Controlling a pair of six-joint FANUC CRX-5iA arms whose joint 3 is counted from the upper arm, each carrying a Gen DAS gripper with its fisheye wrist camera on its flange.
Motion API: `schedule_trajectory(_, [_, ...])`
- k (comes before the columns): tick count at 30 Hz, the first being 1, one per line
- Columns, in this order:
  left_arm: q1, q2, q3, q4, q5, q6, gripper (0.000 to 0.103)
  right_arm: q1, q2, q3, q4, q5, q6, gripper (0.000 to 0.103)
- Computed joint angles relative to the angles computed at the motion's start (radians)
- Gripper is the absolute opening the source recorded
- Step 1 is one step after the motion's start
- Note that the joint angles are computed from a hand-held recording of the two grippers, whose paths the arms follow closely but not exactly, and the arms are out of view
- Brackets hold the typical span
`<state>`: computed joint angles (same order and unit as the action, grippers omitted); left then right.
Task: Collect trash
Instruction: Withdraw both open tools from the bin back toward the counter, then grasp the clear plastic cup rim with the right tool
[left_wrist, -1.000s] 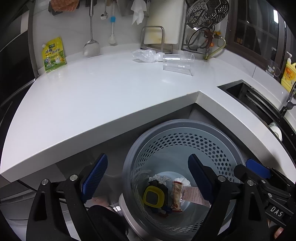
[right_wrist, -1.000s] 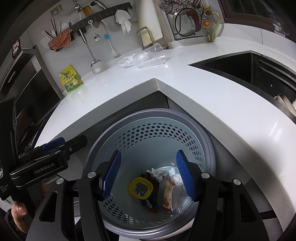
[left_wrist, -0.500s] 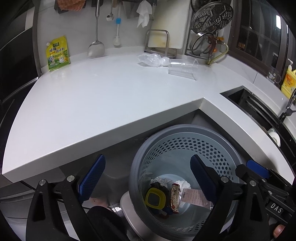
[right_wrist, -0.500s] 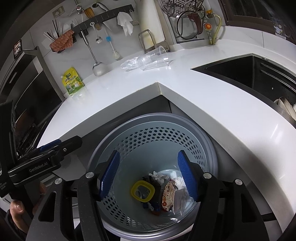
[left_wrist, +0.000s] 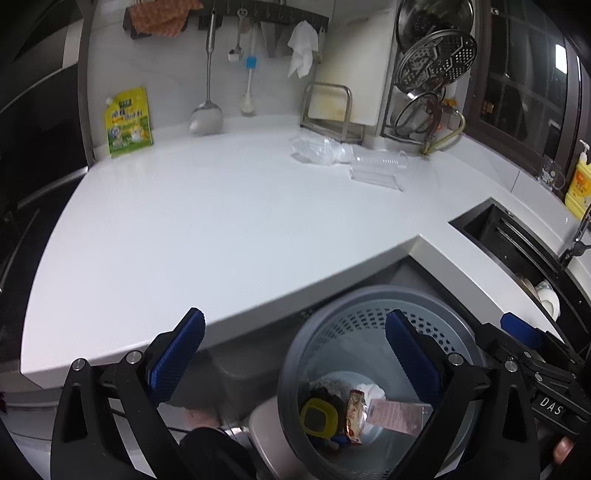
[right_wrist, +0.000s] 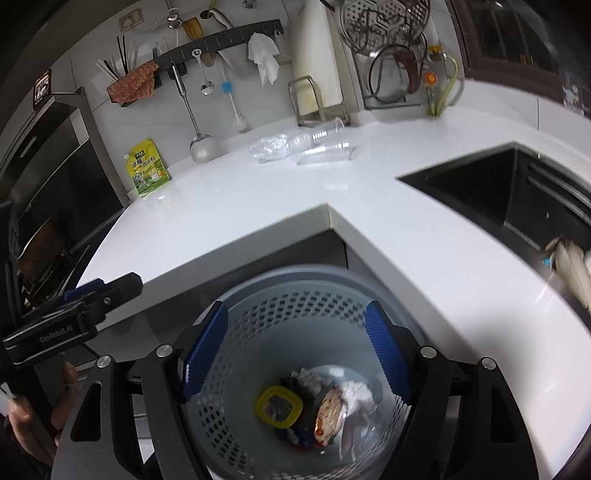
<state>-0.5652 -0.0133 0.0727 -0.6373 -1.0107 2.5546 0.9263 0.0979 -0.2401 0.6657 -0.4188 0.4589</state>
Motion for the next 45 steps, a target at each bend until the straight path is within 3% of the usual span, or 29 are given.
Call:
schedule_trajectory(9, [0.025, 0.032, 0.076, -0.047, -0.025, -0.036, 0.096, -0.037, 0.060, 0.092, 0.009, 0.017, 0.037, 0.080])
schedule_trajectory(13, [0.067, 0.042, 0.090, -0.024, 0.011, -0.041, 0.096, -0.059, 0.091, 0.130, 0.056, 0.028, 0.028, 0.080])
schedule_trajectory(18, [0.094, 0.081, 0.142, -0.038, 0.018, -0.062, 0.097, -0.073, 0.164, 0.275, -0.055, -0.035, 0.194, 0.080])
schedule_trajectory(27, [0.153, 0.173, 0.250, 0.010, 0.030, -0.157, 0.097, -0.127, 0.359, 0.687, -0.378, -0.243, 0.595, 0.080])
schedule_trajectory(40, [0.220, 0.275, 0.347, 0.105, 0.064, -0.253, 0.096, -0.199, 0.673, 1.239, -0.579, -0.509, 0.849, 0.080])
schedule_trajectory(45, [0.230, 0.296, 0.361, 0.128, 0.065, -0.282, 0.096, -0.229, 0.858, 1.569, -0.656, -0.693, 0.902, 0.080])
